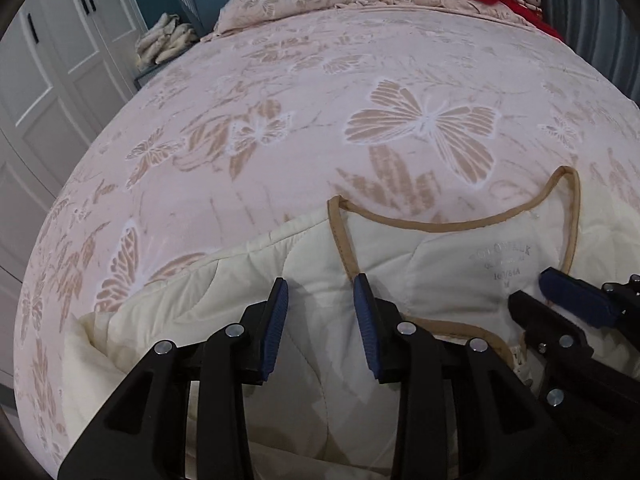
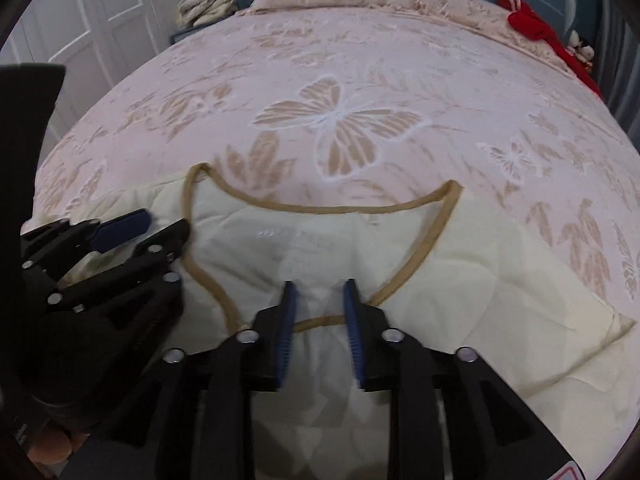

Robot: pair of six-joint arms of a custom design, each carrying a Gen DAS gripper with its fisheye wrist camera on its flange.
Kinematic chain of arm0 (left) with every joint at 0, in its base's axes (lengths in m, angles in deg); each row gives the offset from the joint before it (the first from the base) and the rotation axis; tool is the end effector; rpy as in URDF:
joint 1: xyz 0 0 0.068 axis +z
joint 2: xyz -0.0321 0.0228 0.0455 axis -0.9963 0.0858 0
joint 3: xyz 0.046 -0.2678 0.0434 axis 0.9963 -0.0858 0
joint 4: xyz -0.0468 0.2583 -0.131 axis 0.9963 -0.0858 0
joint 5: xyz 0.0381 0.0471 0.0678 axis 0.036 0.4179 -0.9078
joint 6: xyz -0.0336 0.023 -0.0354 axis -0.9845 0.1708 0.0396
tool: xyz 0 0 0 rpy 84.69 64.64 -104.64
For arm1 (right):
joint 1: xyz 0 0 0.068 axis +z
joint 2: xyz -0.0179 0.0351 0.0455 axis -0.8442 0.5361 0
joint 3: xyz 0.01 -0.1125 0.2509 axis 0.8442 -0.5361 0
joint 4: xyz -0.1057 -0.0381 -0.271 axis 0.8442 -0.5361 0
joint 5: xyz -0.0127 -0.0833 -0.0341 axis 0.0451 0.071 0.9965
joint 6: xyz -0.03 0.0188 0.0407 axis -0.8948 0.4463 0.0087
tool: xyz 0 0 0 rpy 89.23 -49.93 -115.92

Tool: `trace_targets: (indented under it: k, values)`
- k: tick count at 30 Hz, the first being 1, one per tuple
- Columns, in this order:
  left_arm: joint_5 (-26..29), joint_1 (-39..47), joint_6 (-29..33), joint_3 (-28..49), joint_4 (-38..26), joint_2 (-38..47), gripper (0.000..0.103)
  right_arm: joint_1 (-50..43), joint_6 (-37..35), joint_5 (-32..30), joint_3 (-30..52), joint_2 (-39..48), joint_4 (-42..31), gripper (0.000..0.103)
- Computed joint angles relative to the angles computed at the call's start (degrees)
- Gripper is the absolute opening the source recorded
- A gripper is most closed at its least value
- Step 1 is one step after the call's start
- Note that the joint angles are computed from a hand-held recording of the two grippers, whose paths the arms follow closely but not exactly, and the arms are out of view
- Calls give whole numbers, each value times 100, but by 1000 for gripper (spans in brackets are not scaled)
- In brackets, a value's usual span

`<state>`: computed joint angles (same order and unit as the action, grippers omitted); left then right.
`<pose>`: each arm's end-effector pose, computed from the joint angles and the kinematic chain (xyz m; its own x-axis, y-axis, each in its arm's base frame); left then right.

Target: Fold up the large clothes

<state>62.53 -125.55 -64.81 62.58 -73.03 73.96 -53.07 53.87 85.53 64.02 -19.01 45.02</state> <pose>0.2108 -0.1622 0.1074 -0.7514 0.3290 -0.5720 0.2737 0.9441 0.1835 0.1713 0.0127 0.1088 -0.8338 0.0911 -0.5446 0.0666 0.9957 0.0647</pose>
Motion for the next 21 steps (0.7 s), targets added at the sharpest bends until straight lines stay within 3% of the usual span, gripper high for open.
trace_targets:
  k: [1,4,7,13,21]
  values:
    - [16,26,-22,-60,96,-22,33,-101,-6,-28,-18,-58,-14,19]
    - [134,136,-97,-213,328,-132,35,-401,-40,261,-183,-313,9,0]
    - [56,151,-221,-303,461,-169,39,-897,-94,-208,-353,-474,106,0]
    - [-140,64,-275,-432,763,-107,39,-167,224,766,-549,-291,626,0]
    - [-503,-134,-327,-515,1045,41,40,-32,284,932,-558,-14,943,0]
